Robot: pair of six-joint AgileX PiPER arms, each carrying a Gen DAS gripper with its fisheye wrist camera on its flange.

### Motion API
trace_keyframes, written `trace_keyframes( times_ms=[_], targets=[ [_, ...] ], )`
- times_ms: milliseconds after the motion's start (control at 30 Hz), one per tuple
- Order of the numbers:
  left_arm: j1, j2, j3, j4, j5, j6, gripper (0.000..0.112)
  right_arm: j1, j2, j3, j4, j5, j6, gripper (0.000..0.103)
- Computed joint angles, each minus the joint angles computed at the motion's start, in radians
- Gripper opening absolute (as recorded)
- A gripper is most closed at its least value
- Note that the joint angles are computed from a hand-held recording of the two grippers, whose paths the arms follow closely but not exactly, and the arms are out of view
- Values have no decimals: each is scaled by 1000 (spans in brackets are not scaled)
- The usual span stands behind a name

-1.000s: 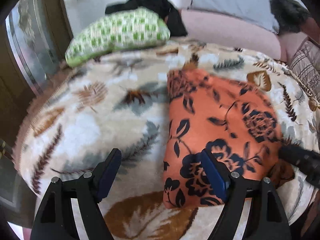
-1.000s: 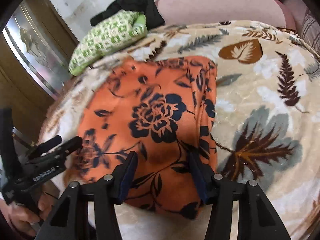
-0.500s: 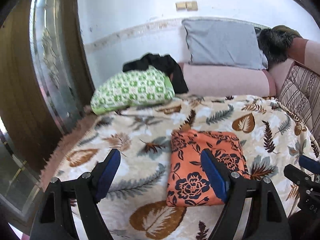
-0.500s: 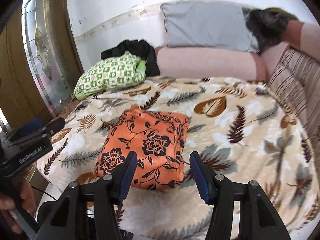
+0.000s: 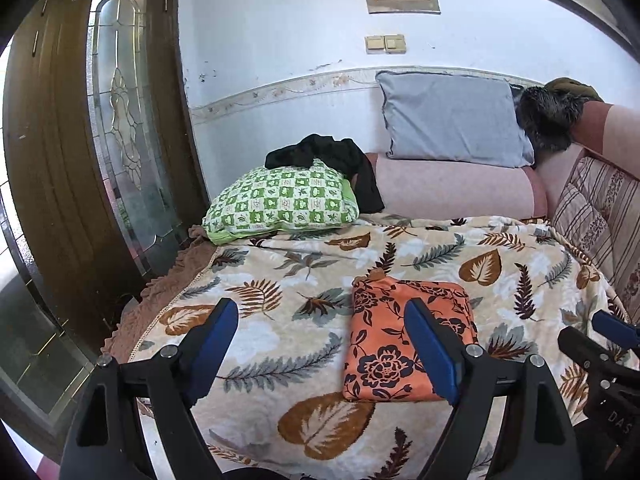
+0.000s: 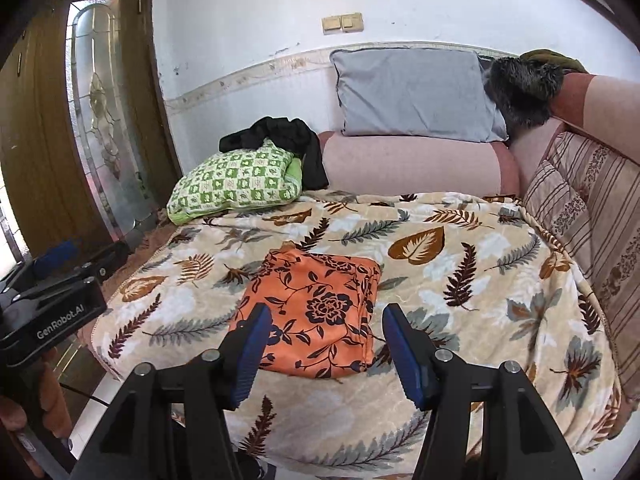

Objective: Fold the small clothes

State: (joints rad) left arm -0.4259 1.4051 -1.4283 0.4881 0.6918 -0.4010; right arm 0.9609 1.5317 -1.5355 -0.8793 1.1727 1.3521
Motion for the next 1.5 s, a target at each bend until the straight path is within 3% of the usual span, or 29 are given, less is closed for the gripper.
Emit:
trace_keyframes(
  times_ms=[700,1233,1500],
  targets=[
    [-18,-18,3,12,21,-3,85,8,21,-19,15,-6,10,62],
    [17,-36,6,-43,1,36,85,18,37,-32,4,1,33,62],
    [71,-13,-44,-128,5,105,85,15,82,-120,-4,29,-13,62]
  ],
)
